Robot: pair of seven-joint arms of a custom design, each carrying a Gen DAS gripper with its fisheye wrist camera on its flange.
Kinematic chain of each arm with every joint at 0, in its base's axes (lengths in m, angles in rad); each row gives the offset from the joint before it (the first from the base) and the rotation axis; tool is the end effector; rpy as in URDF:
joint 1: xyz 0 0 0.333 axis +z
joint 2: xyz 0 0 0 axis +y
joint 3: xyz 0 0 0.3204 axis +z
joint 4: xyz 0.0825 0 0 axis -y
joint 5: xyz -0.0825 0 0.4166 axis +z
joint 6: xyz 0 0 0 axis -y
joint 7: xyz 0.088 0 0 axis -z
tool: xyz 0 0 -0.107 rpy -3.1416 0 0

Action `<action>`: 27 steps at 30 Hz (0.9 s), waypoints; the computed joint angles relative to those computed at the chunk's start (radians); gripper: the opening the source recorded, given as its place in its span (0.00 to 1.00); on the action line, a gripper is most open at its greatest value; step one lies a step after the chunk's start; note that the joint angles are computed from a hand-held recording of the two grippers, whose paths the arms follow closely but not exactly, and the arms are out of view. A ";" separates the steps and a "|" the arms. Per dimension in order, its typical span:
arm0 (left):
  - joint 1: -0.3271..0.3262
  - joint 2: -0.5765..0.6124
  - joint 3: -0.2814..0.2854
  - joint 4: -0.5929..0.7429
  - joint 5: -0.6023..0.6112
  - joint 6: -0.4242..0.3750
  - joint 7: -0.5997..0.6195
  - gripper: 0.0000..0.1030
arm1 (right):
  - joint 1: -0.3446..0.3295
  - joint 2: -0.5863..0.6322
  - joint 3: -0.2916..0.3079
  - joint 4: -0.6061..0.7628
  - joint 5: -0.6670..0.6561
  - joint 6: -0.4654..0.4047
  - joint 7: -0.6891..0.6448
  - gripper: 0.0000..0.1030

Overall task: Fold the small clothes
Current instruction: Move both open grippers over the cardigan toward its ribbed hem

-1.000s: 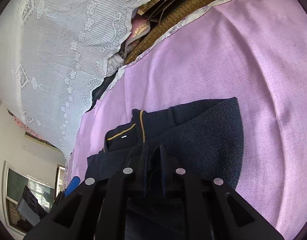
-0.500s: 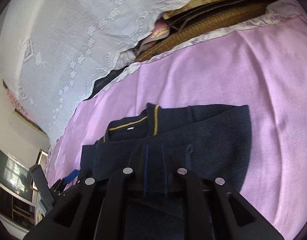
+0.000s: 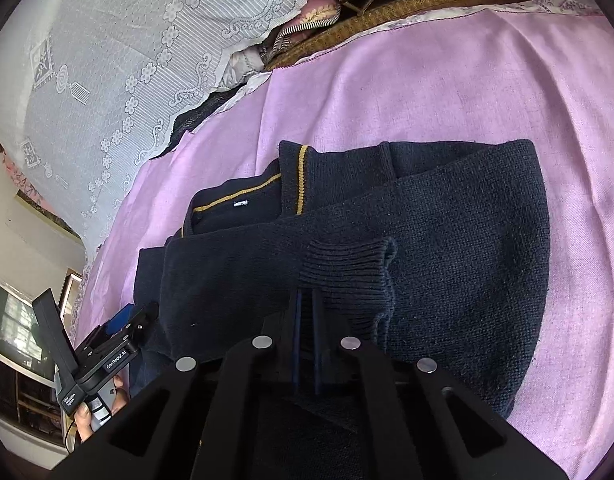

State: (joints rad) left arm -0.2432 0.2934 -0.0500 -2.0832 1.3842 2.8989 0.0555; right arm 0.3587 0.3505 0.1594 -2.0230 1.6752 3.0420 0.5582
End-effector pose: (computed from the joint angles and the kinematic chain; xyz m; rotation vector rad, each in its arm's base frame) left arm 0.5714 -0.2331 0.2910 -1.7153 1.8198 -0.6368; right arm 0.5692 0.2333 0.2732 -1.5416 1.7672 -0.0155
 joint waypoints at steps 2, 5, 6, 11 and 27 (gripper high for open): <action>0.001 -0.004 0.002 -0.003 0.008 0.009 -0.010 0.74 | 0.008 -0.003 0.001 0.000 0.001 0.020 0.001 0.05; -0.007 -0.019 0.005 -0.007 0.070 -0.006 -0.062 0.74 | 0.029 -0.008 0.005 -0.006 -0.060 0.075 0.041 0.08; -0.008 -0.027 0.001 -0.009 0.094 -0.018 -0.080 0.74 | 0.029 -0.010 0.011 -0.005 -0.067 0.087 0.037 0.13; 0.010 -0.051 -0.034 -0.006 0.180 -0.061 -0.138 0.74 | 0.051 -0.015 0.011 0.017 -0.012 0.127 -0.040 0.24; -0.009 0.094 0.018 0.125 -0.046 -0.043 0.053 0.79 | -0.025 0.091 0.044 0.066 -0.489 0.097 0.386 0.16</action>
State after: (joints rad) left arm -0.2524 0.3871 -0.0322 -1.9580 1.3381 2.8559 0.1085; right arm 0.3336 0.4418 0.2033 -1.9566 1.1860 3.1393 0.9442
